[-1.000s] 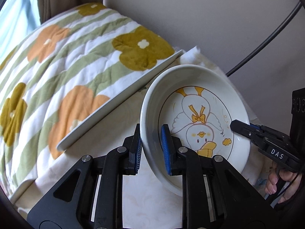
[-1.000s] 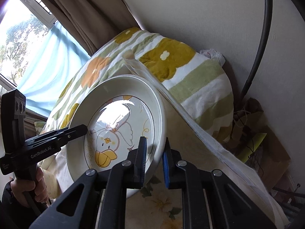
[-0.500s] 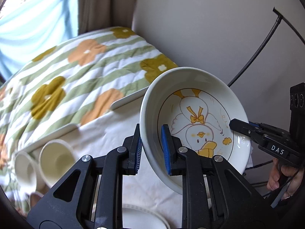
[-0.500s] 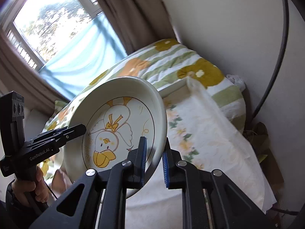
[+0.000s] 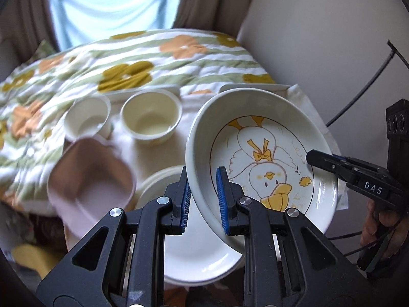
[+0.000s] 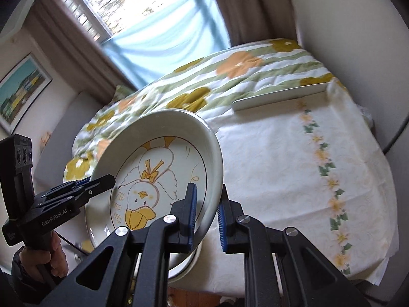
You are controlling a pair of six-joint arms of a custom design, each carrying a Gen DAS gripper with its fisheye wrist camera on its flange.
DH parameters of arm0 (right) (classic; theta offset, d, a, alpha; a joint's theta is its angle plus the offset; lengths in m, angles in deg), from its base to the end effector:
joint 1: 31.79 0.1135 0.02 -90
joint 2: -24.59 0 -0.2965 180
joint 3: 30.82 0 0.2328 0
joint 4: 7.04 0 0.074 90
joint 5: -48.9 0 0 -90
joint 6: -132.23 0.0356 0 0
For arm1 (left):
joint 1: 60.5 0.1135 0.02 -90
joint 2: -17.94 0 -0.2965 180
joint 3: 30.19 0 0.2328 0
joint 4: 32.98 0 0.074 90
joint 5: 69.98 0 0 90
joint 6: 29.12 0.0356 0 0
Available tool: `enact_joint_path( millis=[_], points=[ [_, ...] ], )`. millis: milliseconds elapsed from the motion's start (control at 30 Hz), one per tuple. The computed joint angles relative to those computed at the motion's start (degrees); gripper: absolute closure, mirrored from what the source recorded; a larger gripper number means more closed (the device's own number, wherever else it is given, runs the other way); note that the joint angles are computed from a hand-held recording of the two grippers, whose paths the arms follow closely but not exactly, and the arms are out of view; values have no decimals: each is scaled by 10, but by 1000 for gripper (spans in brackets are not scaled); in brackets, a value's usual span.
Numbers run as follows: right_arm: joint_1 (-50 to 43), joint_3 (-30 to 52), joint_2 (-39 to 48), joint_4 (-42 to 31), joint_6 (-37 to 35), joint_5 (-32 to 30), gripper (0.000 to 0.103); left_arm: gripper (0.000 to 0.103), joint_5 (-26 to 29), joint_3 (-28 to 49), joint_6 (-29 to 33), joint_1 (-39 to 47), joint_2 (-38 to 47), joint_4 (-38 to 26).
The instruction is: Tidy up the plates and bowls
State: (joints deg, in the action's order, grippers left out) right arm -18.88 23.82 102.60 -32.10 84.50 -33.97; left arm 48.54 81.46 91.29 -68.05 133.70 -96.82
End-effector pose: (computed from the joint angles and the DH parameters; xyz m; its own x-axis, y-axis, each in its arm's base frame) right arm 0.2395 0.0504 0.2294 -0.6347 0.5392 -0.5535 0.3859 0.8417 0.3776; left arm 0.4147 -0.0721 0.2663 -0.6440 0.5340 -0.5478 0.7179 0.6692 -0.1916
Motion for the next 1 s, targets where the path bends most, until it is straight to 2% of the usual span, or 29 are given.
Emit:
enact_joint_path(
  millis=[200, 333, 433, 633, 1000],
  points=[
    [28, -14, 63, 46, -28, -52, 89, 86, -29, -113, -36, 41, -23, 57],
    [34, -27, 108, 93, -40, -76, 89, 86, -46, -153, -43, 58, -13, 90],
    [46, -30, 139, 122, -55, -70, 89, 86, -55, -175, -42, 62, 0, 120],
    [34, -27, 192, 160, -63, -83, 89, 86, -69, -177, -40, 64, 32, 144],
    [35, -10, 204, 141, -65, -64, 89, 86, -121, -191, -29, 35, 49, 190]
  ],
)
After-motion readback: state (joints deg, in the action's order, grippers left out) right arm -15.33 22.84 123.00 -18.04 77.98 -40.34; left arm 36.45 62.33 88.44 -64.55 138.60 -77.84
